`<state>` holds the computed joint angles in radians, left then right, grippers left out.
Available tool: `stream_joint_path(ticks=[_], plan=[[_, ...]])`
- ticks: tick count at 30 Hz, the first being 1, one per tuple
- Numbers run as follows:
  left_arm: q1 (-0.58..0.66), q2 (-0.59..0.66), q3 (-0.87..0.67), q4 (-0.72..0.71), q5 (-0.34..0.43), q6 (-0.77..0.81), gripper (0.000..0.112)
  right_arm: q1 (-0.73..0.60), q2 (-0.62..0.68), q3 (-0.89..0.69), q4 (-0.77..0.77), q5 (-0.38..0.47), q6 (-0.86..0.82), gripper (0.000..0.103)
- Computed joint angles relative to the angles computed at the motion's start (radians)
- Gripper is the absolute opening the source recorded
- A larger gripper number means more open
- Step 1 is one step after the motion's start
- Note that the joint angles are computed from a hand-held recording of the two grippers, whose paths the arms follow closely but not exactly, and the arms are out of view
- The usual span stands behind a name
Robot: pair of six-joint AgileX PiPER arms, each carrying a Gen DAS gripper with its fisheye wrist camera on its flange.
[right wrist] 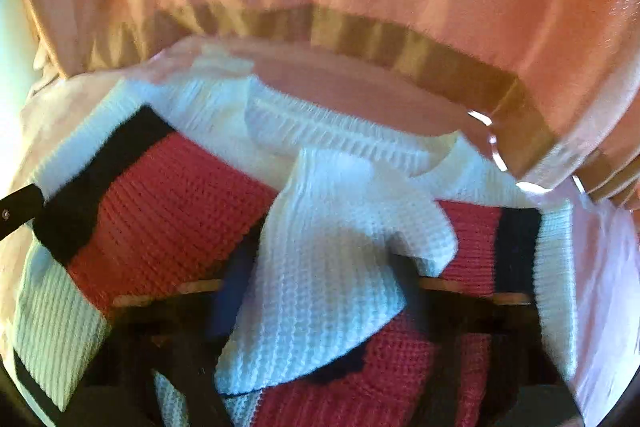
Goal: Fold small clothes
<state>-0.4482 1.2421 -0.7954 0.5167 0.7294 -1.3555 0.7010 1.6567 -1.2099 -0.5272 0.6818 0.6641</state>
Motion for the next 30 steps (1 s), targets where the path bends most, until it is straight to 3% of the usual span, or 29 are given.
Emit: stream_joint_path(ticks=[4, 6, 10, 12, 14, 15, 16, 18, 22, 23, 24, 25, 26, 27, 30], plan=[[0.059, 0.011, 0.017, -0.072, -0.029, 0.062, 0.072, -0.142, -0.228, 0.135, 0.337, -0.147, -0.221, 0.008], [0.050, 0.008, 0.017, -0.046, -0.017, 0.046, 0.072, -0.240, -0.351, 0.195, 0.532, -0.151, -0.410, 0.010], [0.039, 0.014, 0.020, -0.051, -0.014, 0.037, 0.072, -0.441, -0.387, 0.309, 0.650, -0.077, -0.671, 0.033], [0.020, 0.028, 0.021, -0.056, -0.019, 0.022, 0.072, -0.582, -0.360, 0.364, 0.833, -0.047, -0.851, 0.033], [0.004, 0.038, 0.016, -0.061, -0.024, 0.012, 0.072, -0.689, -0.323, 0.329, 1.033, 0.047, -0.935, 0.037], [-0.011, 0.043, 0.015, -0.058, -0.030, -0.008, 0.072, -0.727, -0.309, 0.318, 1.118, 0.078, -1.005, 0.049], [-0.013, 0.045, 0.015, -0.061, -0.039, -0.011, 0.072, -0.739, -0.303, 0.310, 1.164, 0.085, -1.042, 0.059], [-0.003, 0.050, 0.019, -0.090, -0.078, -0.007, 0.075, -0.712, -0.296, 0.303, 1.140, 0.043, -1.002, 0.068], [0.049, 0.067, 0.032, -0.159, -0.152, 0.003, 0.075, -0.648, -0.244, 0.295, 1.094, -0.021, -0.921, 0.069], [0.058, 0.068, 0.035, -0.160, -0.168, -0.001, 0.073, -0.625, -0.246, 0.297, 1.050, -0.047, -0.892, 0.067], [0.063, 0.071, 0.033, -0.148, -0.176, -0.008, 0.057, -0.591, -0.247, 0.299, 1.001, -0.080, -0.876, 0.043], [0.070, 0.076, 0.030, -0.154, -0.185, 0.015, 0.043, -0.580, -0.248, 0.289, 0.991, -0.073, -0.886, 0.008], [0.082, 0.084, 0.025, -0.176, -0.196, 0.059, 0.019, -0.584, -0.248, 0.272, 1.022, -0.049, -0.909, 0.009], [0.090, 0.086, 0.020, -0.170, -0.189, 0.062, 0.012, -0.591, -0.265, 0.258, 1.073, -0.048, -0.937, 0.008], [0.091, 0.057, 0.027, -0.057, -0.160, -0.043, 0.009, -0.580, -0.345, 0.214, 1.088, -0.066, -0.972, 0.008]])
